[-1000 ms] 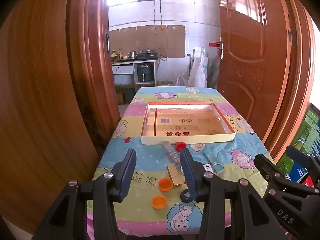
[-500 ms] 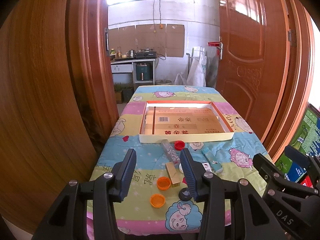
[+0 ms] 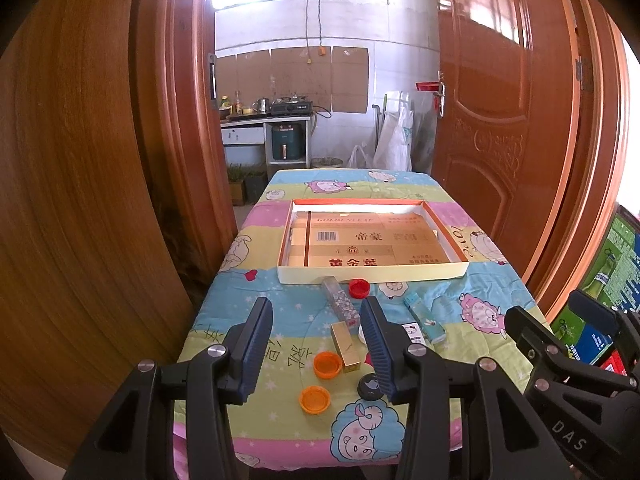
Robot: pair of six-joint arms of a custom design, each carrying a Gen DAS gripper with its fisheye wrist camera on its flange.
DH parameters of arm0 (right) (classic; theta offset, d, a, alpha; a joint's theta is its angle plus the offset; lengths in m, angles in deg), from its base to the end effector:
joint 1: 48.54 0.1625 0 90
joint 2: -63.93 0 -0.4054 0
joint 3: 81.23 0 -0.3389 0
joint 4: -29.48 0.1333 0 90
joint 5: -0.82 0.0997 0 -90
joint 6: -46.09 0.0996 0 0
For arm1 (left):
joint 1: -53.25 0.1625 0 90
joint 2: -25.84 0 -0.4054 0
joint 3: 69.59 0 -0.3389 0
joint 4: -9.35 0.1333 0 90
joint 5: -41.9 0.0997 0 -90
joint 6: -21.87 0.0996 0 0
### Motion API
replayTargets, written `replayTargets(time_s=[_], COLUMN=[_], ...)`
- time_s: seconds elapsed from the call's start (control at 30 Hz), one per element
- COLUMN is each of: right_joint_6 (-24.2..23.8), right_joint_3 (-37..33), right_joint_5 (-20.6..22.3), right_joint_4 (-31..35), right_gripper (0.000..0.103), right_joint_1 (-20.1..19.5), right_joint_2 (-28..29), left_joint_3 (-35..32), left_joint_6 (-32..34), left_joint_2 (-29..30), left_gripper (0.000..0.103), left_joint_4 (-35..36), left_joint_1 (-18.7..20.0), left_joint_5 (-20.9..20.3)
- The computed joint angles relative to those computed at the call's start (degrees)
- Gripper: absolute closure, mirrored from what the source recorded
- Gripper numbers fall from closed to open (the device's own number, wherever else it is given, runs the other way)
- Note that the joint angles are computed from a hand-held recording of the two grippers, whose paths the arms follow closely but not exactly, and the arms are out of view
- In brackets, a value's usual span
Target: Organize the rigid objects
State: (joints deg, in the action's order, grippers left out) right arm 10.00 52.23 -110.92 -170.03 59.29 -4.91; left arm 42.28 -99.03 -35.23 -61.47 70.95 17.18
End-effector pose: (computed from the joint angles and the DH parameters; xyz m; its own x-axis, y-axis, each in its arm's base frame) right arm 0.2227 -0.3775 0.2392 -0.6515 -0.4260 0.6278 -0.7433 0.5241 -0.4157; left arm -0.3181 -0.3364 0.1467 -0.6321 -0.4272 -0.6465 0.4211 0.5110 -0.7493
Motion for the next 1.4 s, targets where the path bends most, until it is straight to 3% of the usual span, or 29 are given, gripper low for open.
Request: replayTargets(time_s=[1.03,1.4], right_joint_6=[-0.1,-0.25], right_joint_3=[0.39,0.14], right_joint_5=[-0.1,0.35], right_joint_4=[-0.17,1.09], right_gripper=[0.021,0.021], right_joint_1=[-0.09,-1.34], right_joint_2=[0.15,1.16], left_joint_3=[0.96,2.85], left_joint_6=[0.96,4.68], left_joint_2=[-0.48,-1.31], left_gripper=[0.057,0.057], left_joint_4=[-1.85,-6.72], left_joint_1=[0.6,2.39], left_joint_5=[-0.42,-0.62])
